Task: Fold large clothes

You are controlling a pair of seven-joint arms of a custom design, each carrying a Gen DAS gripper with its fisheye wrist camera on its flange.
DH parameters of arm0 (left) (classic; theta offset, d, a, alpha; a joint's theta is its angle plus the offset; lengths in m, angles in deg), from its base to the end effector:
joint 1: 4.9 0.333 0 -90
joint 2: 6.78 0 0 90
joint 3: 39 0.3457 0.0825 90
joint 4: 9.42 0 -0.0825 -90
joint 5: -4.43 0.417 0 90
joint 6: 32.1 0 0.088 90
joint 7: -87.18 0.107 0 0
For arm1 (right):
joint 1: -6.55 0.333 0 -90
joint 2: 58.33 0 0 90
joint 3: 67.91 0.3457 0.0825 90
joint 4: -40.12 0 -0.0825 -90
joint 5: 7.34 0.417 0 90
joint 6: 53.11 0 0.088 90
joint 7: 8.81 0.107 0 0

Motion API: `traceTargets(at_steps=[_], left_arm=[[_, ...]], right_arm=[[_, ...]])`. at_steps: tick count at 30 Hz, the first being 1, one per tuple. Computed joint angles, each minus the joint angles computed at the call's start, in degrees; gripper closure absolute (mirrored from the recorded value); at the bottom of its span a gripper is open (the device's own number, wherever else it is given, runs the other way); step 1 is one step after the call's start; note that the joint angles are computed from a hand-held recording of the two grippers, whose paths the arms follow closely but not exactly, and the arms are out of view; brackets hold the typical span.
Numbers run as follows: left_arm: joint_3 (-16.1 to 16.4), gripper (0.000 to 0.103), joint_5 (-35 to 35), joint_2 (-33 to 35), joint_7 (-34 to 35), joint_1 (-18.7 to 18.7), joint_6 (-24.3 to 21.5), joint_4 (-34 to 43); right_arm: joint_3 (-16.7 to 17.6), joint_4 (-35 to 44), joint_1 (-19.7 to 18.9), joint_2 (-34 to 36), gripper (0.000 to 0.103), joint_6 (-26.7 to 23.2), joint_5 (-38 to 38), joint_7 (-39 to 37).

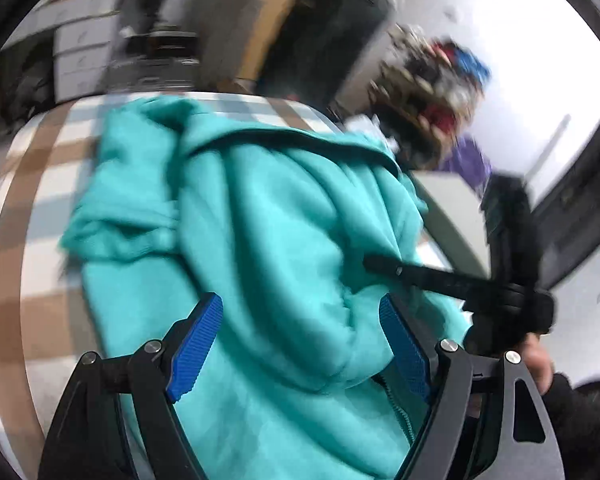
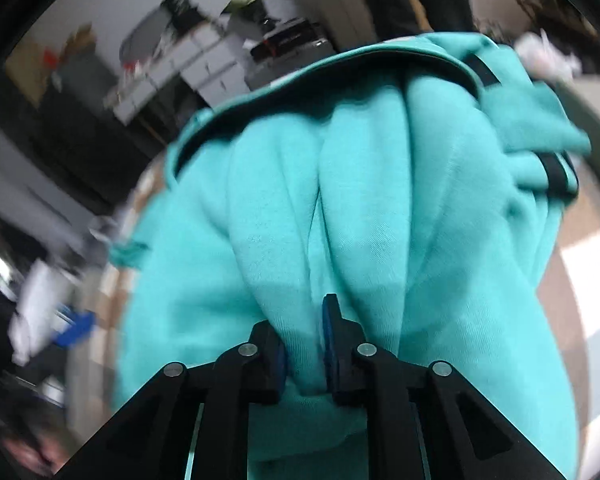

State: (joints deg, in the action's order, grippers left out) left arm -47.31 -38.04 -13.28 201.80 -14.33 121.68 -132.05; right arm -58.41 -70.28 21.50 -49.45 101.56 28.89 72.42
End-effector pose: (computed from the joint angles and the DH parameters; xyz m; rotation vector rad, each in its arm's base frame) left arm 0.5630 -0.1606 0.5374 -1.7831 2.1368 -1.1700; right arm 0.6195 0.2540 0.4887 -1.7588 1.6281 0.0123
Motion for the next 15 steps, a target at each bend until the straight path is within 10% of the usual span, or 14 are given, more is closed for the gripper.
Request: traceTargets(at_steps=[3, 6, 7, 15], left_arm=[[-2.65, 0.026, 13.53, 3.58, -5.36, 0.06, 3.18, 3.22], [-3.03, 0.028, 27.36, 10.16, -12.78, -0.47, -2.53, 9.28], [-2.97, 0.042, 28.97, 12.59, -13.63, -0.7, -5.55, 11.56], [-2.91, 0.049, 21.13, 22.87, -15.68, 1.57, -14.69, 23.18]], right_arm=[[0.67, -4.28, -0.56, -4.0, 0.08, 4.16, 8.04, -6.03], [-0.09, -7.91, 0.84, -7.22, 0.078, 10.27, 15.17, -12.23], [-0.47, -8.66, 1.43, -7.92, 0.078, 12.03, 18.22, -14.44], [-3.44, -7.92, 2.32, -6.32, 0.074, 11.02, 18.91, -12.08]])
